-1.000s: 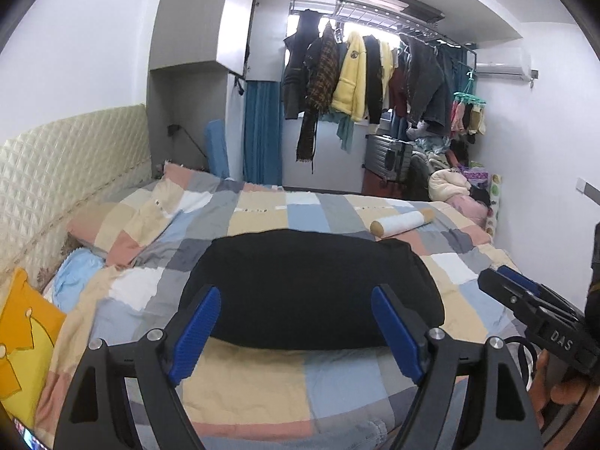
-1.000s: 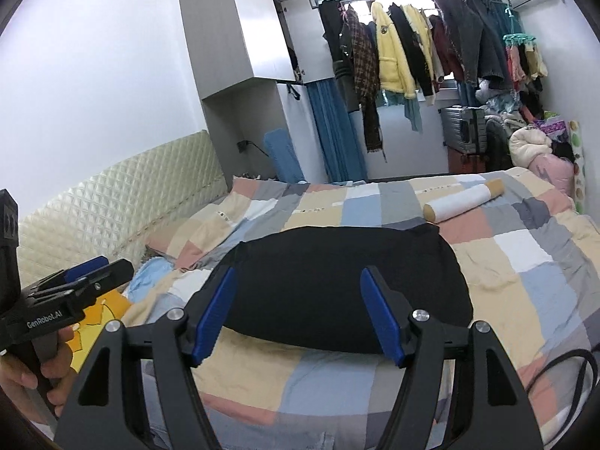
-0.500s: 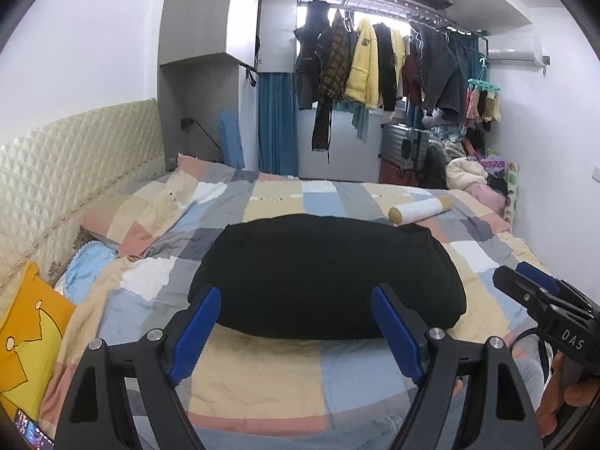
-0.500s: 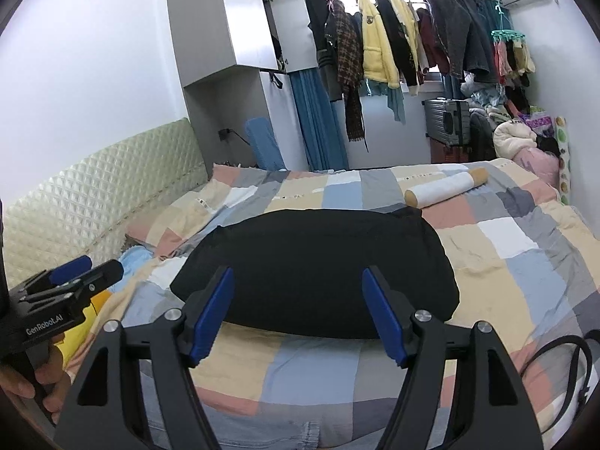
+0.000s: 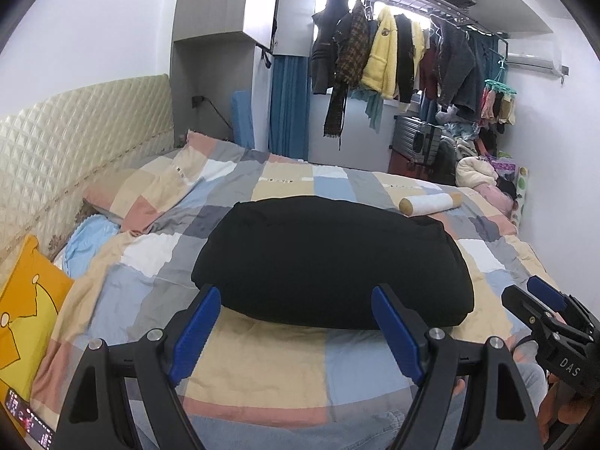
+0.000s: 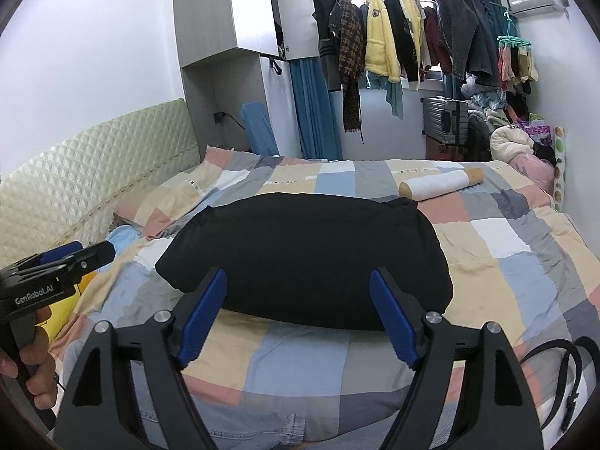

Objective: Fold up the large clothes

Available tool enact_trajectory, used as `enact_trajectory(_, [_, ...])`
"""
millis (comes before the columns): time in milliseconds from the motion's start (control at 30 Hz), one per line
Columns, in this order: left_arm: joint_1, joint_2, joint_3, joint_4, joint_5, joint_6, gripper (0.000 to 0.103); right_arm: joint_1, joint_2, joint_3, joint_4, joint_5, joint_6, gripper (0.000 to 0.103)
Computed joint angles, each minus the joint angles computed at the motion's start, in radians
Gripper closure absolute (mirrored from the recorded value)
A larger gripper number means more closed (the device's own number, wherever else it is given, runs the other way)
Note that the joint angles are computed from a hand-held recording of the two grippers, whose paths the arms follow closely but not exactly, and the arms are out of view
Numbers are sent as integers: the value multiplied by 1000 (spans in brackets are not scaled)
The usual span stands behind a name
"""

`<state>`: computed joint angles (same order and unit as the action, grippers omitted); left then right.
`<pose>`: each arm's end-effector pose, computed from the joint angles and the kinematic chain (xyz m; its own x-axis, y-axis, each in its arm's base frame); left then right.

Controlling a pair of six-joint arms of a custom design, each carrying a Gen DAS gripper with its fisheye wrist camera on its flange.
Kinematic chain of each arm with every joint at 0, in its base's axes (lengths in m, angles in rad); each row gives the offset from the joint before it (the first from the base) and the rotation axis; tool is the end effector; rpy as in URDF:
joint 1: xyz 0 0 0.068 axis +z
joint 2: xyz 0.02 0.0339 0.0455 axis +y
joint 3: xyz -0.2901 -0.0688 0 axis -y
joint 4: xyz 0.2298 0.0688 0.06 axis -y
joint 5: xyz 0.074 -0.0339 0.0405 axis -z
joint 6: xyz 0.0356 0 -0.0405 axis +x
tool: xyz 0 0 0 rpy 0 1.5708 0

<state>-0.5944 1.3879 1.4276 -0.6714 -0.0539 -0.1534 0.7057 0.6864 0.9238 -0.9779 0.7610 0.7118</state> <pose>0.2354 -0.1568 0.4031 -0.5634 0.1967 -0.8024 0.4423 0.8922 -0.0919 0.0757 0.0322 0.3424 -0.4425 0.2444 -0.8628 0.2732 0.9532 0.1298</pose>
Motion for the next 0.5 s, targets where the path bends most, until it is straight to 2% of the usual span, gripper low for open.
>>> enact_trajectory(100, [4,-5,-1,-1,-4,-3,21,-6,7,-4,14,-8,-7,21])
enact_trajectory(200, [-11,-24,-28,34,-38,7,21,4,19,-10,18,15,5,14])
enact_trajectory(267, [-15,-21,-31,32,-44,2,21,21,26,-14,13,46,28,2])
enact_trajectory(500, [-13,-22,-28,27,-23,-5,21,-15,18,-24,25,25,37,0])
